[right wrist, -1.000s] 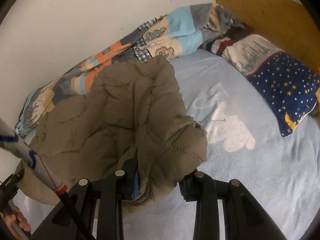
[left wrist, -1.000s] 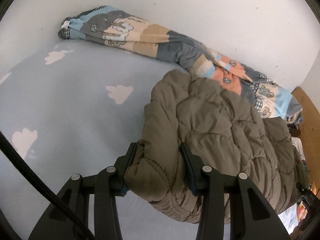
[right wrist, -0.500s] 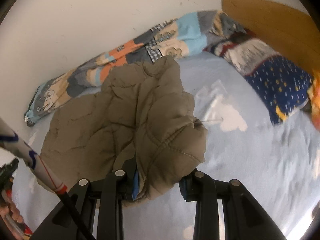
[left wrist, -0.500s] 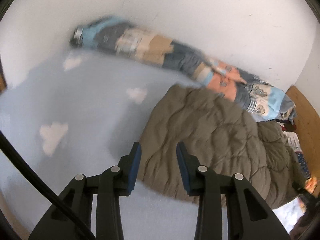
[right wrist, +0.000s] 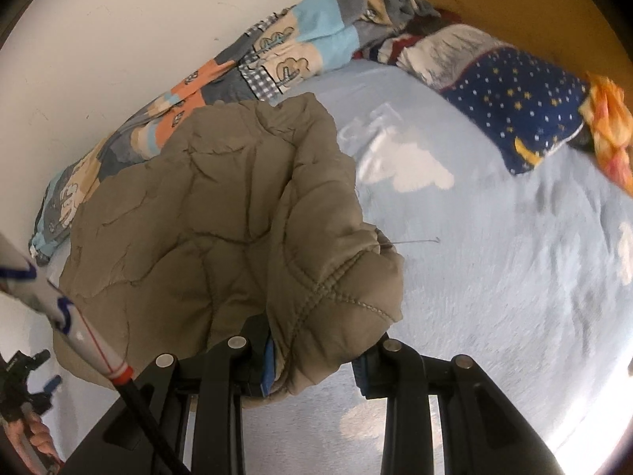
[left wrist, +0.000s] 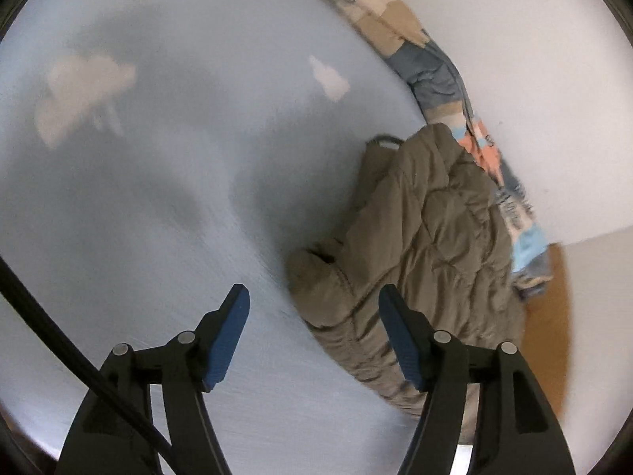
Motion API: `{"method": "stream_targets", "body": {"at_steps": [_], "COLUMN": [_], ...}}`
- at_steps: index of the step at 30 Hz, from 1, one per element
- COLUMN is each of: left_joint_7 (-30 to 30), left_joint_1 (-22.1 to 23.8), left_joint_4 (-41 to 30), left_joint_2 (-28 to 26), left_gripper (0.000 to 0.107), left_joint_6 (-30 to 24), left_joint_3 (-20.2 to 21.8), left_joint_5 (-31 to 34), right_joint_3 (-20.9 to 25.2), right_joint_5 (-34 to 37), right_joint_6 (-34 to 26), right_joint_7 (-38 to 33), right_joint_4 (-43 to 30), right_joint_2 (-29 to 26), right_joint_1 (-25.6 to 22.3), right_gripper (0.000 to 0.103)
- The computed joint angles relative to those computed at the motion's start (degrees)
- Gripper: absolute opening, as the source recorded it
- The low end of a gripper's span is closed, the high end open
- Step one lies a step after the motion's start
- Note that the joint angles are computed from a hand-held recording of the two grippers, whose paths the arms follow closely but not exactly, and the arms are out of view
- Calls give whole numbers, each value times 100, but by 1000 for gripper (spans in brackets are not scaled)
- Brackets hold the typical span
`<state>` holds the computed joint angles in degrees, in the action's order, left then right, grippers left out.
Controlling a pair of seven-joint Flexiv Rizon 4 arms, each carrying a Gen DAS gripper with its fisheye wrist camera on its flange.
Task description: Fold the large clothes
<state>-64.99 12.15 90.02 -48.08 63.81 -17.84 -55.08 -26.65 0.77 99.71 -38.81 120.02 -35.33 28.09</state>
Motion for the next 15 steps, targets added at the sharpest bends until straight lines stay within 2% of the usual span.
{"method": "stream_targets", "body": {"at_steps": [5,7,9,10,12,15], "left_joint_7": [381,461,549,547,487,742], "left_joint_1": [201,80,-128,-227,-494,-637], "left_joint_4": [-145,-317,-513,-604,-673,-360], "left_joint_2": [-326,-518,-655,-707,-686,-424], "left_gripper": [70,71,69,65,44,32], "left_joint_6": [-63,107,355,453,788,1660], "left_joint_3": [-628,-722,-655,-582,-349,-442], "left_joint_5": [-915,-1269,-1317,-1226,-844,-586], "right_joint_3": [-15,42,115,119,130,100], "right_joint_5": [-35,-60,-93,-103,-146,-193], "right_joint_6": [-55,-67,-79,-80,-95,-110], "right_joint_7": [13,13,2,3,-26,-63], "right_joint_4": [-65,-98,-122,-121,-124,-121], "right_joint_2": [-31,-39,-42,-47,-51,-54], "right_joint_1": [-6,-80,-162,-161,-177,-161], "right_gripper": [32,32,32,32,32,32]}}
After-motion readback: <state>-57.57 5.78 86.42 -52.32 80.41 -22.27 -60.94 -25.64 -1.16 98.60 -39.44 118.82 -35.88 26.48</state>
